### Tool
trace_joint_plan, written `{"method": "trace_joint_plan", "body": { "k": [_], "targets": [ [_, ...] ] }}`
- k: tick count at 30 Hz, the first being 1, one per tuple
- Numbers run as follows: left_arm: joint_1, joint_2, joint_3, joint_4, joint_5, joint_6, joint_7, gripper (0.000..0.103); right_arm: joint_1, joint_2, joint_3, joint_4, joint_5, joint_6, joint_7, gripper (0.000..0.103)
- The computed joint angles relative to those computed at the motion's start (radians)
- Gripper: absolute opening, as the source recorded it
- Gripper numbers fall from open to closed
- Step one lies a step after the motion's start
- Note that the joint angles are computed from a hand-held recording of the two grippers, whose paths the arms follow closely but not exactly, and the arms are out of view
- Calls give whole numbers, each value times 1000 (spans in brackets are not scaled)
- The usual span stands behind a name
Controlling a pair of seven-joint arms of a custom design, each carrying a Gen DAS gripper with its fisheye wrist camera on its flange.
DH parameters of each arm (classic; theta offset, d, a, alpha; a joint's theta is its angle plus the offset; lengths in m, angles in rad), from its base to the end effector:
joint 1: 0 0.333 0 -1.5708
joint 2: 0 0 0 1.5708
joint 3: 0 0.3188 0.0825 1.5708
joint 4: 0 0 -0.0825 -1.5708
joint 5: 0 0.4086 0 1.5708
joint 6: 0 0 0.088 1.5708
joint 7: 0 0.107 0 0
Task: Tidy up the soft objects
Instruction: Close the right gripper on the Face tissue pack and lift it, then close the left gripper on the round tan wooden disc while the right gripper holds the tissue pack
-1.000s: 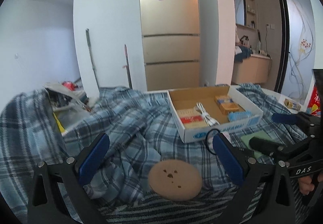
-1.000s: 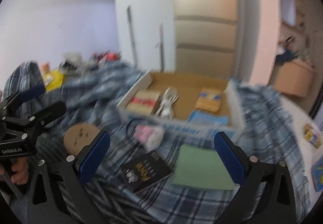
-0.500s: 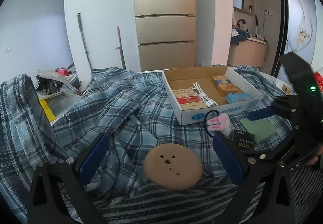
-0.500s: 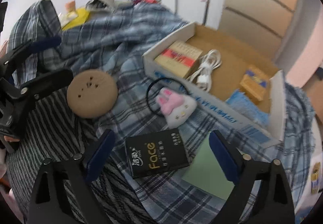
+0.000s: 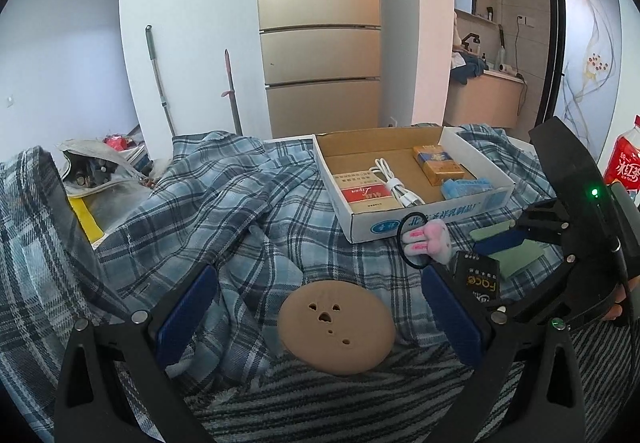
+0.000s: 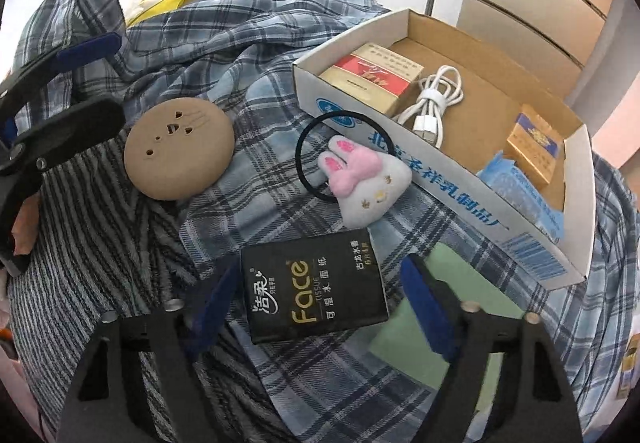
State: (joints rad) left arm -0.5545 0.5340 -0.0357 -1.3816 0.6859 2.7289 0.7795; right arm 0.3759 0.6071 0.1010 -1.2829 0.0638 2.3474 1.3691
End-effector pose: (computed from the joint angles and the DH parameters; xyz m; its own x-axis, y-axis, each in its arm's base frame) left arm 0.6394 -0.4490 0.4880 -0.2883 -0.9572 -0.0234 -0.5751 0.1927 -0.7951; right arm 0.7101 0.3449 0.4425 0.5805 -0.8138 -0.0275 -0.7326 -0.5073 -0.4538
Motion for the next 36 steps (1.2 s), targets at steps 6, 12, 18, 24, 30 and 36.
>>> {"method": "trace_joint_plan", "body": {
  "k": [6,12,18,24,30,36],
  "targets": [
    [21,16,-30,23,-57,-38,56,103,29,-77,-37,-107,-41,104,116,63],
    [19,61,-58,114,-124,-144,208,103,79,-217,-93,-287,-136,336,400,63],
    [-25,134,-45,244,-101,-249,307,103,129,-236,-164,-349,-331,495,712,63],
    [-16,238,-63,397,-200,-398,413,103,171,-236,-227,-391,-537,577,876,63],
    [-22,284,-51,464,-254,-459,431,100,110,-219,-152,-380,-470,580,788,63],
    [-11,318,-63,521,-311,-513,460,97,101,-229,-142,-400,-426,598,747,63]
  ]
}}
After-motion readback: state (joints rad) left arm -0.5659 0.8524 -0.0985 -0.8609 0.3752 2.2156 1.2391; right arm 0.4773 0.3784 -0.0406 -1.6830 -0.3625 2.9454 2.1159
